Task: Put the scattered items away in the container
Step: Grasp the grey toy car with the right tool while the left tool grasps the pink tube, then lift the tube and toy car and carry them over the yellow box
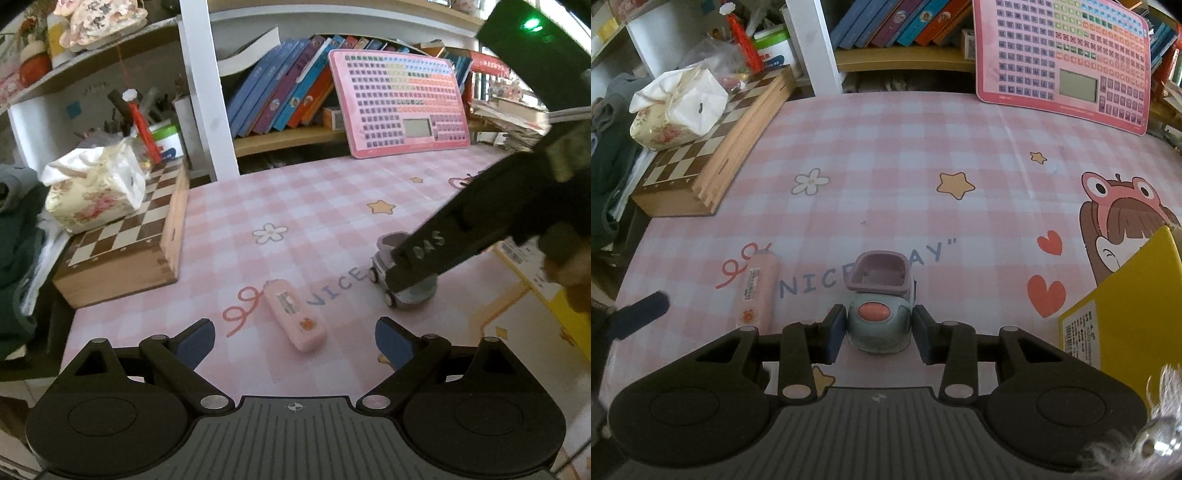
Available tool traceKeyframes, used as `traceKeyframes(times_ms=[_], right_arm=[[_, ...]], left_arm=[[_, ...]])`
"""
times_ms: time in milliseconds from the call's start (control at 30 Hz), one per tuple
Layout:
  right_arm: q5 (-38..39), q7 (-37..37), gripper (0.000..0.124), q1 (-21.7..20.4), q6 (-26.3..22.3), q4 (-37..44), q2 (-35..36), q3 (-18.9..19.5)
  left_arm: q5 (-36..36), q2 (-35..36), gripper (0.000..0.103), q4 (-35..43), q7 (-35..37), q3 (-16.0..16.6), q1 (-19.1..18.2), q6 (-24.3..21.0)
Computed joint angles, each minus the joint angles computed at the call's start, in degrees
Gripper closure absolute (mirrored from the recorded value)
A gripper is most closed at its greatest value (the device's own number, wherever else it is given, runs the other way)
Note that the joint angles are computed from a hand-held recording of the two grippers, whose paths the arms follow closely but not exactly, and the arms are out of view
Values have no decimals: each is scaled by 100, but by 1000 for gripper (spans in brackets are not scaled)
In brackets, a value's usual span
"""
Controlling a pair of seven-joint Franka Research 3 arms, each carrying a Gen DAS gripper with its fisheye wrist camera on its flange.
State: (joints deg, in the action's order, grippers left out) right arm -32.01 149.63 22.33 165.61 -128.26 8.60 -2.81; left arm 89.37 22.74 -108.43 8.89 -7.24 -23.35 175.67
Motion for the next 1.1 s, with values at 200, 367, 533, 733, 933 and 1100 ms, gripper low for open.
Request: traceKeyframes(times_ms=[200, 367, 533, 733, 933, 1100], right_arm=[[325, -266, 85, -41, -49, 67, 74, 58], [600, -528, 84, -22, -49, 149, 183, 26], [677, -625, 84, 49, -38, 176, 220, -52], [986, -895, 85, -13, 209, 42, 172, -27], [454, -497, 86, 178, 511, -160, -88, -257], [-128, -214, 86, 50, 678, -436, -448, -116]], left_arm=[[-913, 381, 16, 295, 1001, 57, -68, -20], [-1562, 660, 34, 491, 1594, 210, -204, 55], [-2039, 759, 58, 515, 1913, 406, -313, 444], [-3030, 711, 78, 270, 2991, -84, 101, 579], [-2794, 314, 78, -63, 2067, 1760, -1376, 1234], [-3177, 49, 78, -634, 1842, 3699, -3057, 1884]])
